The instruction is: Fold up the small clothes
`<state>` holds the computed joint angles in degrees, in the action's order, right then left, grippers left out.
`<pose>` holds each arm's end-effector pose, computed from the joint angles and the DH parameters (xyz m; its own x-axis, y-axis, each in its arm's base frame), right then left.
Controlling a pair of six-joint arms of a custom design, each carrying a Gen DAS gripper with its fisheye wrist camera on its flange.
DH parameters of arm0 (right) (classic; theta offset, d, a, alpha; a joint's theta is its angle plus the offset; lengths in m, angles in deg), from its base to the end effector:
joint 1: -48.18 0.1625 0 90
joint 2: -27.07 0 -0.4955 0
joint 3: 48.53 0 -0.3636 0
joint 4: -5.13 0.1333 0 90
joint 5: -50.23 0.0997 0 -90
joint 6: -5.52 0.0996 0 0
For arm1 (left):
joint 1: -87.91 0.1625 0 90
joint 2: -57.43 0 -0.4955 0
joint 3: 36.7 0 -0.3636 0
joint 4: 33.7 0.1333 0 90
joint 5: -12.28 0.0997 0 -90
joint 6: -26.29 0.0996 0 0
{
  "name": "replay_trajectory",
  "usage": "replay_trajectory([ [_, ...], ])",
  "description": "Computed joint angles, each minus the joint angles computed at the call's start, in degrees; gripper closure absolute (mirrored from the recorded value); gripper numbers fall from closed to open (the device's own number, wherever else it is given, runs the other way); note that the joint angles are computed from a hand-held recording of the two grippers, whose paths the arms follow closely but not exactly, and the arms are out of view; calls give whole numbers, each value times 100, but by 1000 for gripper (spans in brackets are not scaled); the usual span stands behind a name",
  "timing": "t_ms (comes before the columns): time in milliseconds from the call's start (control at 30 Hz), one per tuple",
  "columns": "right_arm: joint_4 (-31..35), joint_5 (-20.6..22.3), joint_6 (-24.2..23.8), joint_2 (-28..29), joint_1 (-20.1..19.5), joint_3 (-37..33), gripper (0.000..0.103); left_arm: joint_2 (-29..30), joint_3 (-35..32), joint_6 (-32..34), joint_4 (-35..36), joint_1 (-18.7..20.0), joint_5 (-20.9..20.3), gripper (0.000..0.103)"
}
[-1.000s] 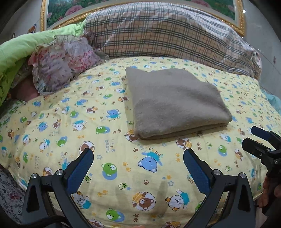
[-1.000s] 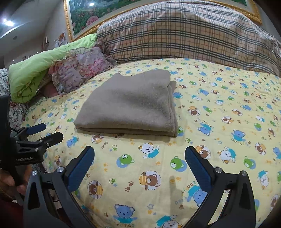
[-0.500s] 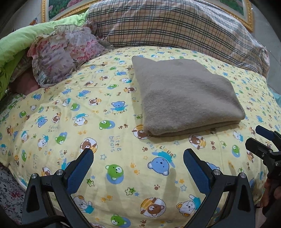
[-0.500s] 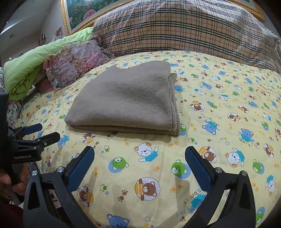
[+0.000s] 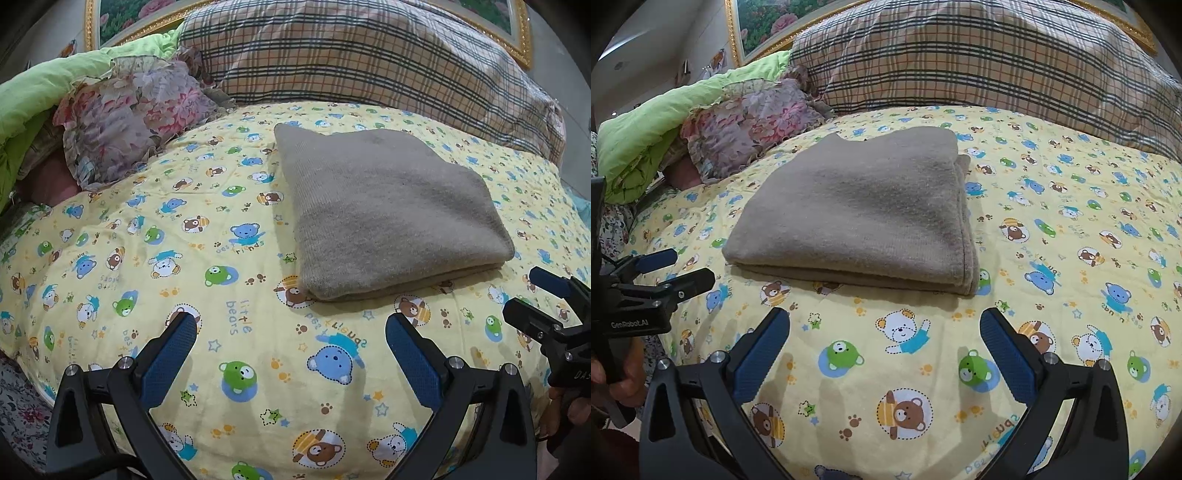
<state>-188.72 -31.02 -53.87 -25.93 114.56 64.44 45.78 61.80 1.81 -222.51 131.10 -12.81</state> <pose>-0.1125 -0.6278 0.2416 -0.7312 -0.4159 0.5407 -0.6687 0.5939 -0.4473 -0.2929 -0.5815 -0.1211 -0.6842 -0.1130 -0.7205 0.4722 0.6843 -0.5557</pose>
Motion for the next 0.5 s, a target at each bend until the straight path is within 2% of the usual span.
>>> replay_trajectory([
  [500, 164, 75, 88, -45, 66, -77, 0, 25, -79, 173, -162, -38, -2, 1],
])
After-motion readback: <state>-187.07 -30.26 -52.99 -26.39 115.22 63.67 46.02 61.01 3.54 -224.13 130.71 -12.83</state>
